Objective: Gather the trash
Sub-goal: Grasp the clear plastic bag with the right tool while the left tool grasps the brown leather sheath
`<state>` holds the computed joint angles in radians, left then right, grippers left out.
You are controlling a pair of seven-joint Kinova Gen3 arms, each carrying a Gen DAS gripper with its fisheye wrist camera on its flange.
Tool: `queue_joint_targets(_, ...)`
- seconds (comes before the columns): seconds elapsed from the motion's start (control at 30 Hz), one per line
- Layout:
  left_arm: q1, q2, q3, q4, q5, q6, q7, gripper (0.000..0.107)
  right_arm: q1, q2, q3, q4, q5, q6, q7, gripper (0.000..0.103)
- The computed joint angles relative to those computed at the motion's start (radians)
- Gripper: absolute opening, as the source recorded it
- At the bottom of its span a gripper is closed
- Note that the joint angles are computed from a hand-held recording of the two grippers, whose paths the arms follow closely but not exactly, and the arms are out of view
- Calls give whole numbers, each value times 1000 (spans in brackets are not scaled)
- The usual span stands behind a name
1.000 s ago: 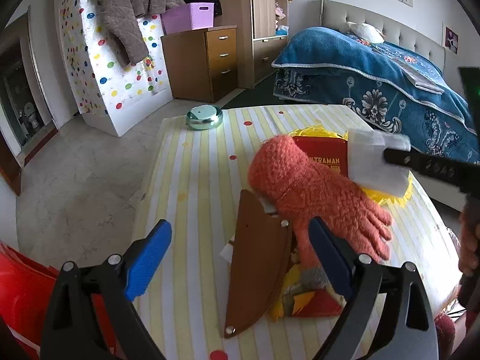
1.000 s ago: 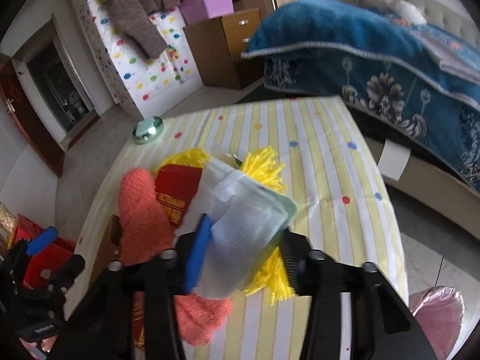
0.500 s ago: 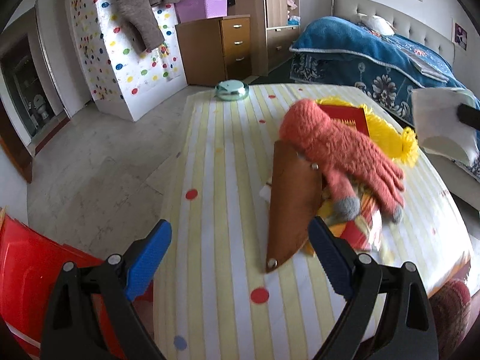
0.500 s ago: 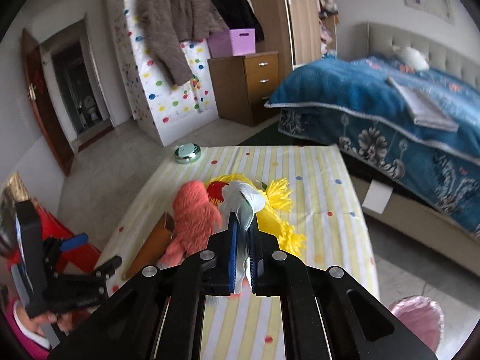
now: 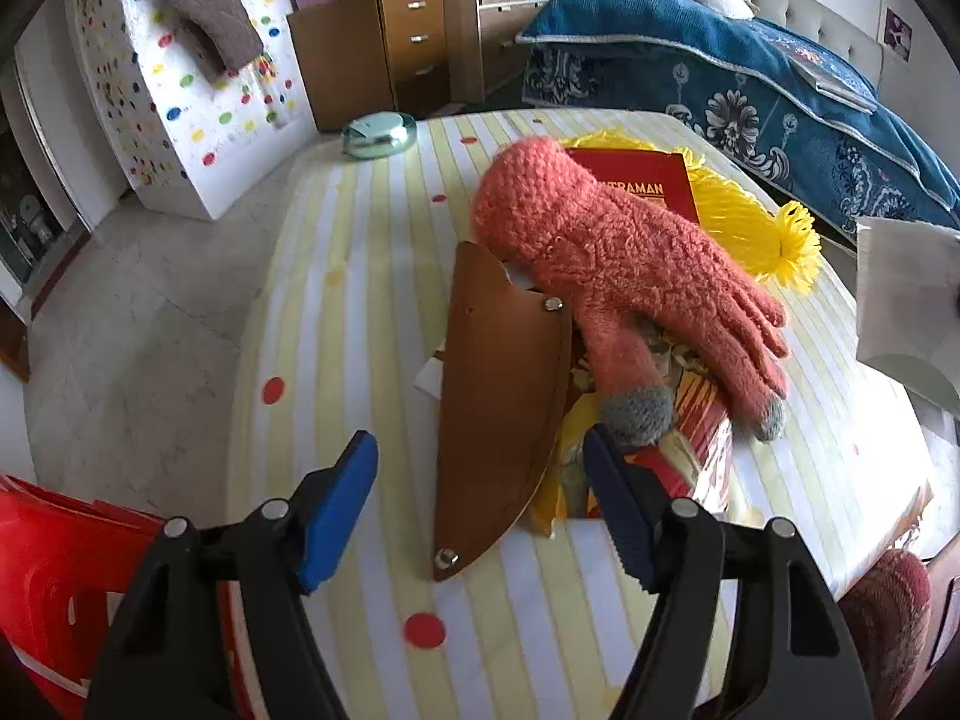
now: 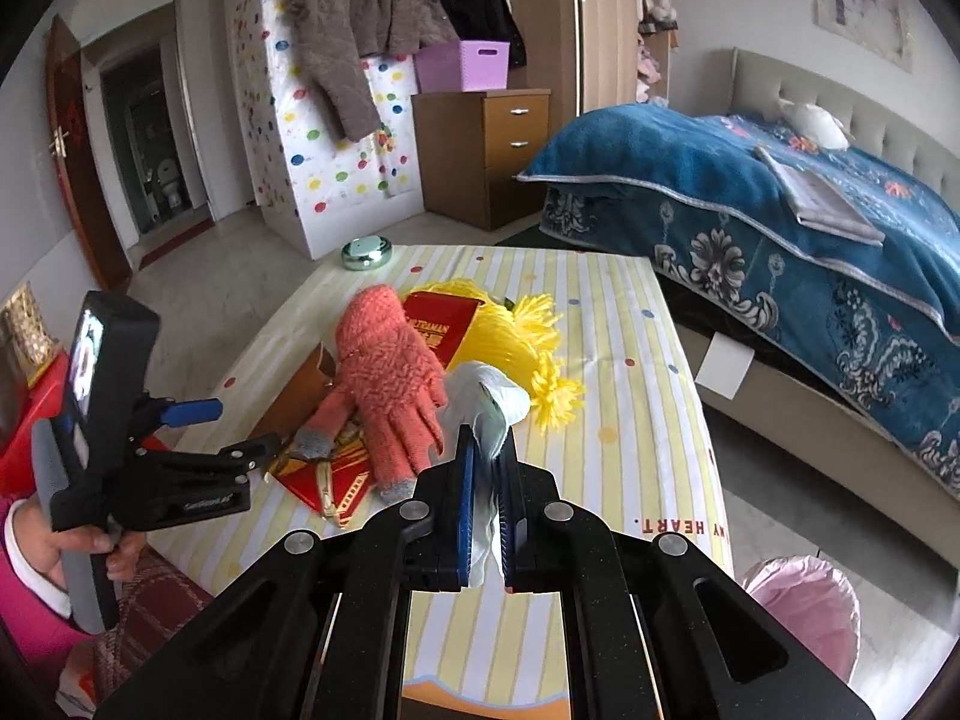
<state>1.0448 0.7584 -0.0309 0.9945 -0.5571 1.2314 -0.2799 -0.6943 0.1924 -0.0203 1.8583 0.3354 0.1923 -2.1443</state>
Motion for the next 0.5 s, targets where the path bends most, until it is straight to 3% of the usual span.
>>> queue_joint_targets(0.2,-40,-5,10,23,33,-82,-5,69,31,9,-20,6,-35,-16,27,7)
queue_joint_targets(0.33,-47,-13,1,53,36,-134,11,51,41,9,-26,12,-62,-21,54,7)
queue_joint_targets(0.5,-21,-23,-20,65,10,-131,50,49,42,1,-25,21,-84,-25,67,7)
